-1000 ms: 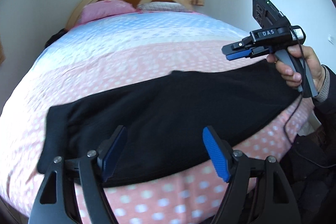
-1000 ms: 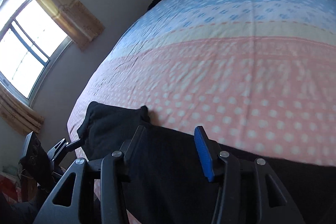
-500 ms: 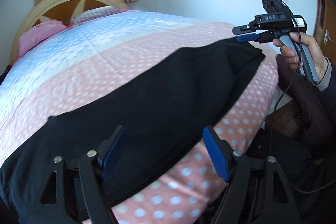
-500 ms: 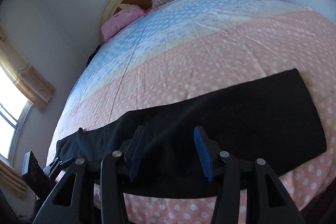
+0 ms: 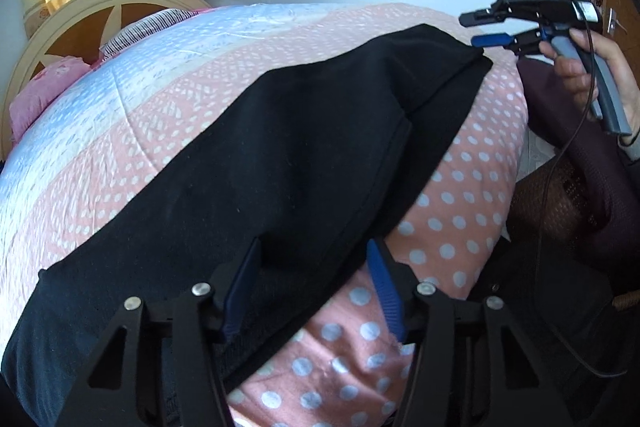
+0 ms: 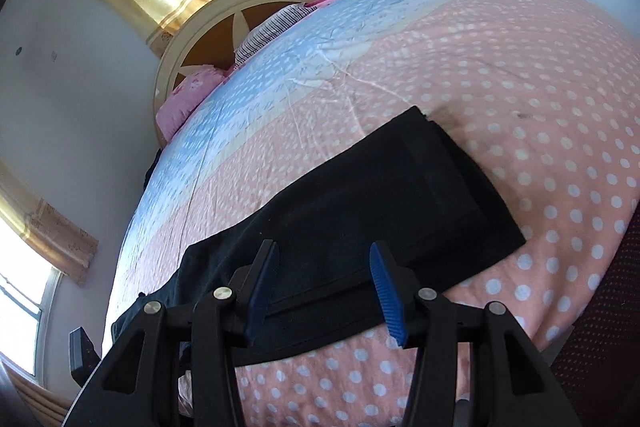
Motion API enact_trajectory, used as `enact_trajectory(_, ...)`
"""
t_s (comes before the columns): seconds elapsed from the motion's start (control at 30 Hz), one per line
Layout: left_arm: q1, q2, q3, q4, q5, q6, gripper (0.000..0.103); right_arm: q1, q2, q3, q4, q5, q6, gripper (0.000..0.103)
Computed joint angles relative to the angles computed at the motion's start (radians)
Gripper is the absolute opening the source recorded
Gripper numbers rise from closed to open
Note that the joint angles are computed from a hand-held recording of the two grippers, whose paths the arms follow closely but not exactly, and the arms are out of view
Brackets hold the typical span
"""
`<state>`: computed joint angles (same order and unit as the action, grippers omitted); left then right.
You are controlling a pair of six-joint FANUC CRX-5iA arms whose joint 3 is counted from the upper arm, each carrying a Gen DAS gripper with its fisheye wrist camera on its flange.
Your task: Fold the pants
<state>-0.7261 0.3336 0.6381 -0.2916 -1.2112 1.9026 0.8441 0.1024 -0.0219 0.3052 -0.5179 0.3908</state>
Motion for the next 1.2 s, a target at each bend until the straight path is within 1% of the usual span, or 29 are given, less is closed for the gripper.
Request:
enact_trajectory(0.1,0.007,0.0,-0.001,0.012,0.002,-0.003,0.049,-0.011,-0.005,-0.019,0.017,0.01,-0.031,0.049)
enact_trajectory(0.17,0.011,-0.003,-0.008,0.015,-0.001,-0.011,0.048,-0.015,-0.007,-0.028,0.035,0.005,-0.052,0.049)
enact_trajectory(0.27,0.009,0.002,0.0,0.008,-0.004,-0.012,0.048,-0.015,-0.023,-0.053,0.066,0.009,-0.094,0.049)
enact_trajectory(0.47,0.003,0.015,0.018,0.003,0.001,0.002,0.048,-0.024,-0.06,-0.123,0.176,0.02,-0.238,0.049)
enact_trajectory(0.53,0.015,-0.002,-0.011,0.026,0.032,0.007,0.047,-0.028,-0.067,-0.138,0.199,0.031,-0.266,0.049)
enact_trajectory(0.6,0.027,-0.003,-0.017,0.053,0.036,-0.004,0.036,-0.031,-0.07,-0.14,0.201,0.021,-0.272,0.049)
enact_trajectory(0.63,0.025,0.0,-0.011,0.047,0.03,-0.007,0.035,-0.032,-0.072,-0.146,0.21,0.017,-0.286,0.049)
enact_trajectory(0.7,0.021,0.009,0.004,0.037,0.019,-0.011,0.027,-0.034,-0.079,-0.158,0.222,0.007,-0.315,0.049)
enact_trajectory(0.77,0.023,0.014,0.01,0.047,0.019,-0.011,0.021,-0.037,-0.085,-0.174,0.248,-0.006,-0.364,0.049)
enact_trajectory(0.83,0.026,0.021,0.022,0.052,0.01,-0.01,0.021,-0.041,-0.098,-0.196,0.27,-0.008,-0.406,0.049)
enact_trajectory(0.9,0.022,0.03,0.037,0.044,-0.001,-0.012,0.021,-0.041,-0.091,-0.183,0.228,-0.008,-0.374,0.049)
enact_trajectory(0.97,0.019,0.036,0.045,0.041,-0.007,-0.017,0.021,-0.045,-0.084,-0.184,0.215,0.006,-0.357,0.049)
enact_trajectory(1.0,0.019,0.039,0.051,0.042,-0.011,-0.021,0.021,-0.047,-0.077,-0.174,0.185,0.006,-0.327,0.047)
enact_trajectory(1.03,0.019,0.042,0.056,0.042,-0.015,-0.023,0.021,-0.051,-0.07,-0.162,0.144,0.012,-0.29,0.035)
enact_trajectory(1.07,0.018,0.045,0.061,0.041,-0.019,-0.025,0.021,-0.055,-0.065,-0.152,0.106,0.025,-0.253,0.021)
enact_trajectory(1.1,0.018,0.05,0.07,0.039,-0.027,-0.026,0.016,-0.055,-0.056,-0.14,0.086,0.029,-0.222,0.014)
enact_trajectory(1.13,0.015,0.055,0.082,0.031,-0.038,-0.026,0.008,-0.057,-0.049,-0.134,0.087,0.032,-0.212,0.008)
enact_trajectory(1.2,0.02,0.052,0.087,0.033,-0.031,-0.011,0.005,-0.063,-0.056,-0.155,0.139,0.062,-0.254,0.008)
